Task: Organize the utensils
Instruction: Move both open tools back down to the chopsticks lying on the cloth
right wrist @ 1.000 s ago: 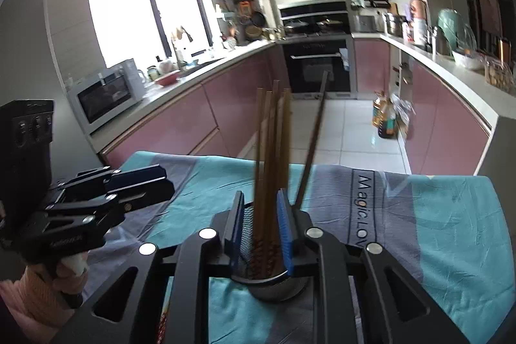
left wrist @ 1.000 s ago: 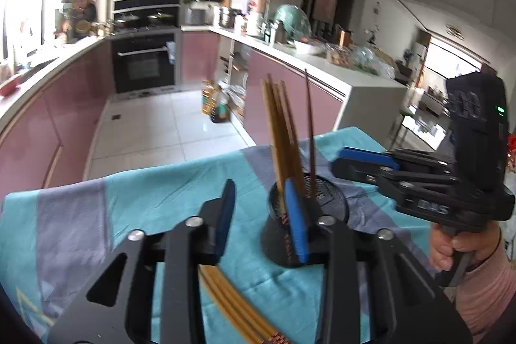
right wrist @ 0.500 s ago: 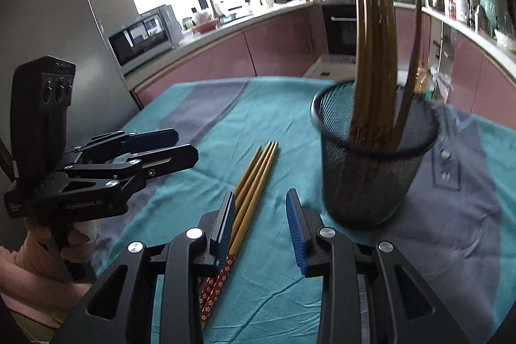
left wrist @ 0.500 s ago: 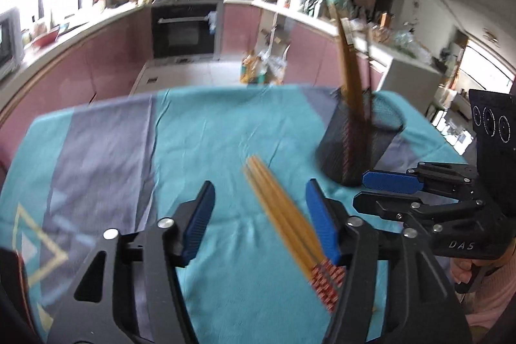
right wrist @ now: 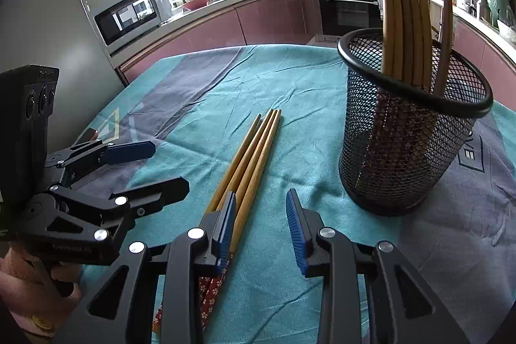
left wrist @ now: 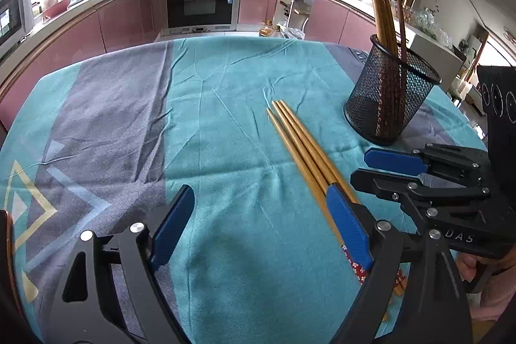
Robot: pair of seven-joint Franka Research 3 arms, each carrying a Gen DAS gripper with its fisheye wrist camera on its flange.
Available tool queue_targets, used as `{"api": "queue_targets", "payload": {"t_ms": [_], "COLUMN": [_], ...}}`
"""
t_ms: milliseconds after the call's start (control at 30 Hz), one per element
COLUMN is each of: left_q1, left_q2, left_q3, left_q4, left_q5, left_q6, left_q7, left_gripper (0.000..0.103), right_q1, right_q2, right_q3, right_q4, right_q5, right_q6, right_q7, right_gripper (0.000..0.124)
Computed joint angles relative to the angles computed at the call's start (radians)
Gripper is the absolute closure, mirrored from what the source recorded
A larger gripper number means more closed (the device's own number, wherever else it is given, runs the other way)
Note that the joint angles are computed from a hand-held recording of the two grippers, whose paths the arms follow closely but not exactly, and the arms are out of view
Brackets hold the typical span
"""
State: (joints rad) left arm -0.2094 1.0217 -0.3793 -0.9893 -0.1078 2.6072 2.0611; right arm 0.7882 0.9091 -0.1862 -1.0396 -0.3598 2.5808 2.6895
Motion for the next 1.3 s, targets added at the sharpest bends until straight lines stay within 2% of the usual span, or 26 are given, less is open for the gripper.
{"api": "queue_targets", "payload": {"t_ms": [333, 467, 700, 833, 1133, 1300], "left_q1": [-0.011, -0.015, -0.053, -0.085, -0.116, -0.122], "left_q2": [0.016, 0.032, 0.084, 0.145, 0.2, 0.198], "left_q3": [0.008, 0.005, 0.029, 0.05, 0.076, 0.092], "left_q4": [0.033, 0.063, 0.162, 0.278, 0.379, 0.375], "left_q5": [0.01, 0.005, 0.015, 0.022, 0.028, 0.043], "left_q6": [-0.036, -0.058, -0.118, -0.189, -0.225, -0.212], "left_q7": [0.004, 0.017, 0.018, 0.002, 0.003, 0.002], "left_gripper": [0.025, 0.027, 0.03, 0.031, 0.031, 0.044], "right_q1": [-0.017, -0.017, -0.018, -0.017, -0.018, -0.02], "right_q2": [0.066, 0.065, 0.035, 0.012, 0.006, 0.015], "right_q3": [0.025, 0.024, 0.026, 0.024, 0.025, 0.028], "right_q4": [0.119, 0.124, 0.073, 0.029, 0.017, 0.034], "right_q5": [0.036, 0.041, 0.044, 0.04, 0.038, 0.04], "right_q6": [-0.085, -0.105, -0.09, -0.064, -0.056, -0.074], "right_q7": [-0.058, -0.059, -0.04, -0.025, -0.025, -0.033], "right_gripper": [0.095, 0.098, 0.101, 0.102, 0.103, 0.105]}}
